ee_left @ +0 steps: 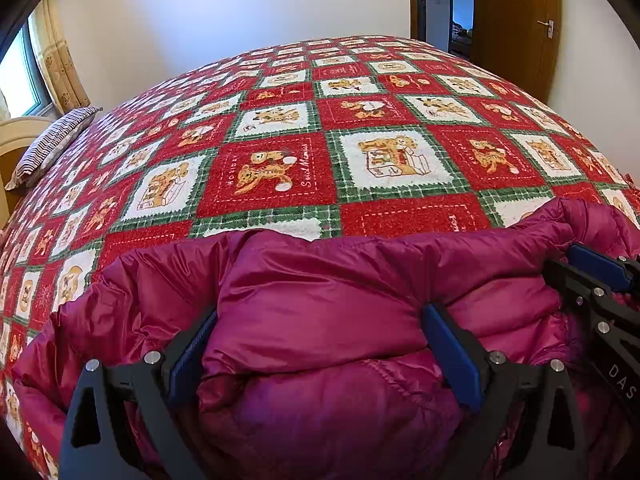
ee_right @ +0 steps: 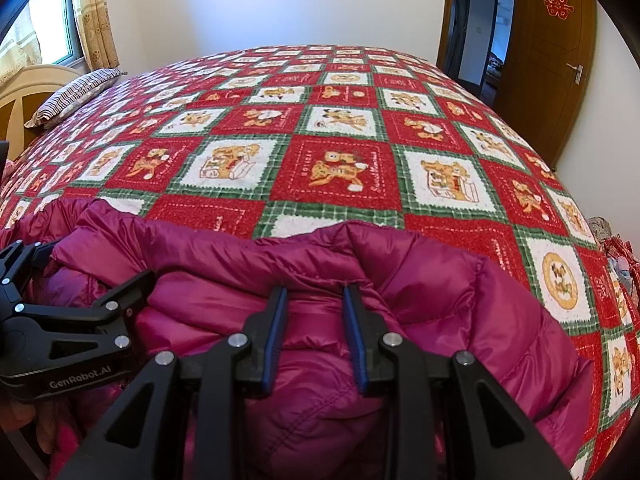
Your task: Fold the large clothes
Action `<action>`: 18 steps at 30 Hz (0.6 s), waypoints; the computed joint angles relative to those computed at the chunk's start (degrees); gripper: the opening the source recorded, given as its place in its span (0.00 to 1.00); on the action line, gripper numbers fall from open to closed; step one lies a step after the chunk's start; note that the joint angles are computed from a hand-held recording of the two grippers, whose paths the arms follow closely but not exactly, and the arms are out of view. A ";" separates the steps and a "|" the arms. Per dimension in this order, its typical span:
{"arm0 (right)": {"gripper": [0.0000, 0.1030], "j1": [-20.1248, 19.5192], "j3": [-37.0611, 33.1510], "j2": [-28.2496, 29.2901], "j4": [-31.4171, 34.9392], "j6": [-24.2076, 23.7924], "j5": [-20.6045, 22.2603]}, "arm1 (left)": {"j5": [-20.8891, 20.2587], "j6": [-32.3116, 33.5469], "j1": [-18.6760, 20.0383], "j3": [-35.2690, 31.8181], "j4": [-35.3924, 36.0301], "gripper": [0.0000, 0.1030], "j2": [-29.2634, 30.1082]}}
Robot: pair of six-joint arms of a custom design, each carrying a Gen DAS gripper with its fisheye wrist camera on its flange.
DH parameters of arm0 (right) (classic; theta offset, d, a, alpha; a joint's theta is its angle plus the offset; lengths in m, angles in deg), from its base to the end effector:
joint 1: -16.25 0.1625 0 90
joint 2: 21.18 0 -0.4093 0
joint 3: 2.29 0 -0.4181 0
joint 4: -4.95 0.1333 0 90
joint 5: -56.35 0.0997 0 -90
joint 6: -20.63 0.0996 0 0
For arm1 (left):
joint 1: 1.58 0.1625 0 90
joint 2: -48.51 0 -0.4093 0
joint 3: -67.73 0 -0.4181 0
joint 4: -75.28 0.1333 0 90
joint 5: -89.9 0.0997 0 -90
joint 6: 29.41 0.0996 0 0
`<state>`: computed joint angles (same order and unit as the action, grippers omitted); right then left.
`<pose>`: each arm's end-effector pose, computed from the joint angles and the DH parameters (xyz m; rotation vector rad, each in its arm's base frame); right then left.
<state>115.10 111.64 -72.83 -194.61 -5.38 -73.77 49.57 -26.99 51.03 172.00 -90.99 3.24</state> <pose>0.1563 -0.5546 0.1349 0.3251 -2.2154 0.8365 -0.2089 -0.6179 0.0629 0.6361 2.2354 -0.6582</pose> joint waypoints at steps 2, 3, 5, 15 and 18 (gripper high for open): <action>0.30 0.01 -0.08 0.10 -0.04 -0.02 -0.04 | 0.02 0.00 0.01 -0.01 0.01 0.96 0.02; 0.30 0.01 -0.11 0.16 -0.11 -0.10 -0.09 | 0.03 0.04 0.06 0.00 0.07 0.96 -0.07; 0.30 -0.04 -0.07 0.11 -0.07 -0.04 -0.05 | 0.37 0.01 -0.07 -0.06 0.07 0.97 0.14; 0.64 4.35 7.86 -9.81 -4.37 -0.57 -4.33 | 0.46 -4.56 -4.08 9.74 5.05 0.99 -15.18; 0.64 5.09 15.45 -18.32 1.91 5.07 -3.37 | 0.98 -6.31 -7.06 18.20 5.80 0.99 -24.50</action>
<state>120.19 127.09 -91.15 -192.70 -0.32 -77.14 50.55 -33.31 43.97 190.20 -85.19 -21.26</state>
